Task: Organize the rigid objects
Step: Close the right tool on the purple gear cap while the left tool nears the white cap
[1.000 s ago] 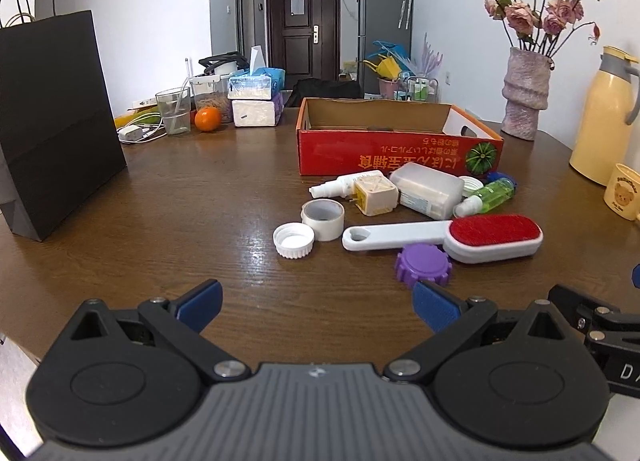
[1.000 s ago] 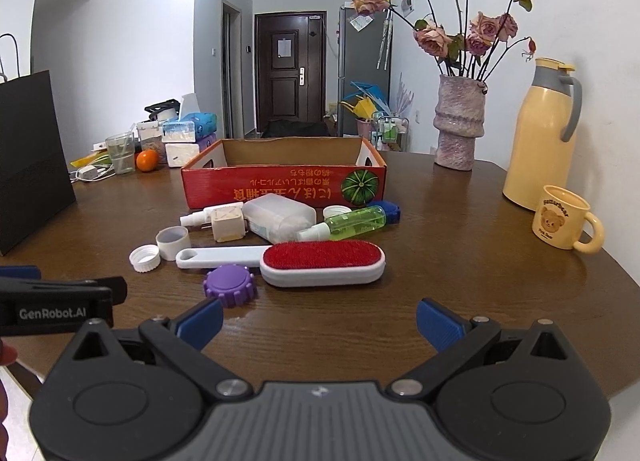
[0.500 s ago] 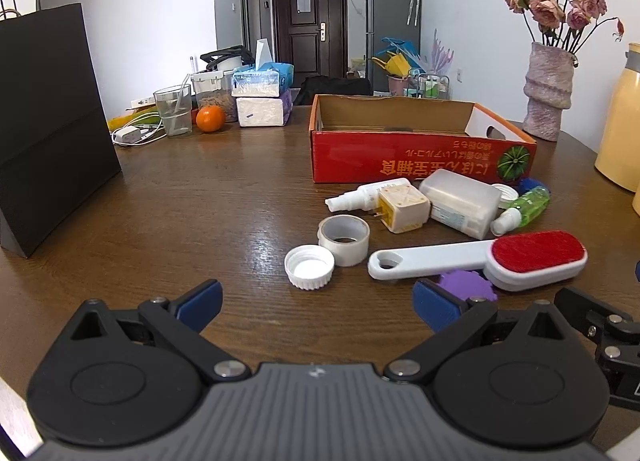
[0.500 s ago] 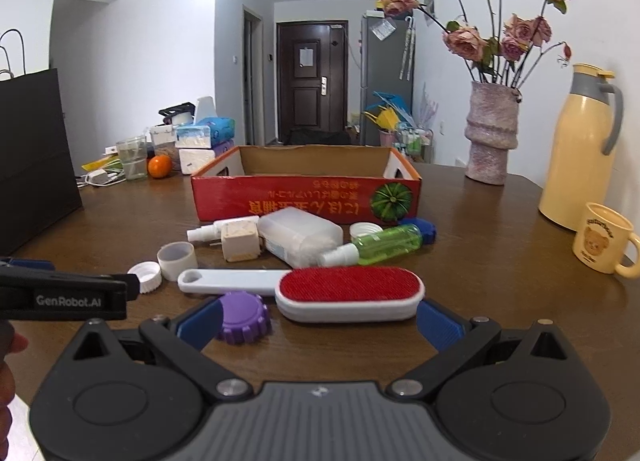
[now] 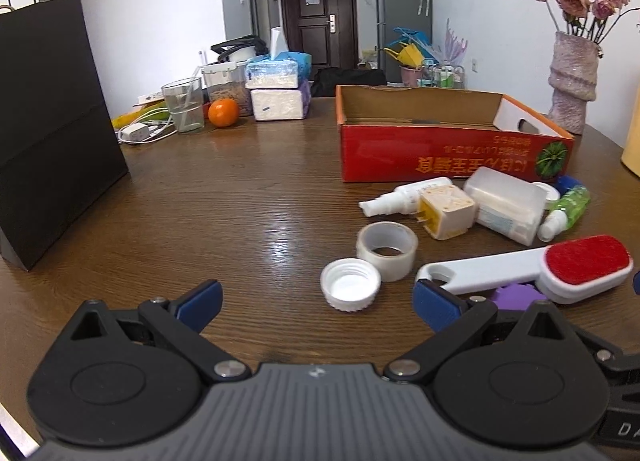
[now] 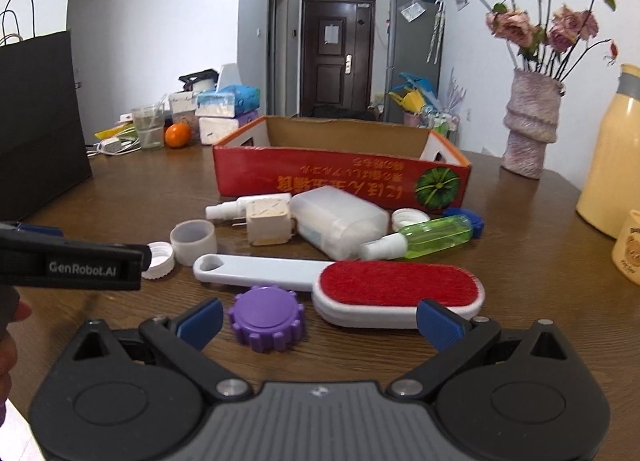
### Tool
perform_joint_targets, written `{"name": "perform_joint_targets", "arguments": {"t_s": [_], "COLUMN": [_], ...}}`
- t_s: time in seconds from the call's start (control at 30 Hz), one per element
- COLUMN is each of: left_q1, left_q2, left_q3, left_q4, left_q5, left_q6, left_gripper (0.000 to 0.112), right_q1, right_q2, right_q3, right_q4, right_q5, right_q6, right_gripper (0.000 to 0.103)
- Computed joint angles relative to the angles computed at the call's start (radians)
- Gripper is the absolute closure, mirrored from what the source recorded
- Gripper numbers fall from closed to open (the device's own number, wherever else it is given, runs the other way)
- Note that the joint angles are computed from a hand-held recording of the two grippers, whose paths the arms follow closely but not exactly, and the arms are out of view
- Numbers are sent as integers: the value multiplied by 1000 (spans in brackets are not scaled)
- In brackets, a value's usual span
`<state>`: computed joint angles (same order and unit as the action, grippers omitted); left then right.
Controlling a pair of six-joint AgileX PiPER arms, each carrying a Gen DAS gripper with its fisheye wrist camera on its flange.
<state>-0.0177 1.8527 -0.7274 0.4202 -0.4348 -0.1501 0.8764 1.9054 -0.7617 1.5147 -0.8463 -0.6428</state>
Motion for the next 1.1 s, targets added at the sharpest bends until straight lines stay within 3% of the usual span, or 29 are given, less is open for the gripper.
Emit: {"name": "perform_joint_targets", "arguments": {"t_s": [0.07, 0.17, 0.37, 0.73, 0.9, 1.1], "left_q1": [4, 31, 69, 81, 74, 79], "left_q2": [13, 25, 44, 70, 83, 108], "left_q3": [-9, -25, -40, -81, -106, -149], "left_q4": [-25, 50, 128, 197, 242, 409], "left_q5": [-3, -7, -36, 0, 37, 63], "left_q6": [28, -34, -83, -132, -175, -344], "left_gripper": [9, 9, 9, 9, 9, 9], "right_q1": [-8, -22, -61, -94, -106, -88], "right_q2": [13, 39, 88, 142, 139, 115], "right_q3": [-20, -60, -138, -224, -222, -205], "right_q4": [0, 10, 49, 104, 97, 90], "right_q5": [21, 48, 110, 155, 163, 136], "right_q6": [-13, -51, -114, -182, -173, -154], "right_gripper": [0, 0, 11, 49, 50, 51]}}
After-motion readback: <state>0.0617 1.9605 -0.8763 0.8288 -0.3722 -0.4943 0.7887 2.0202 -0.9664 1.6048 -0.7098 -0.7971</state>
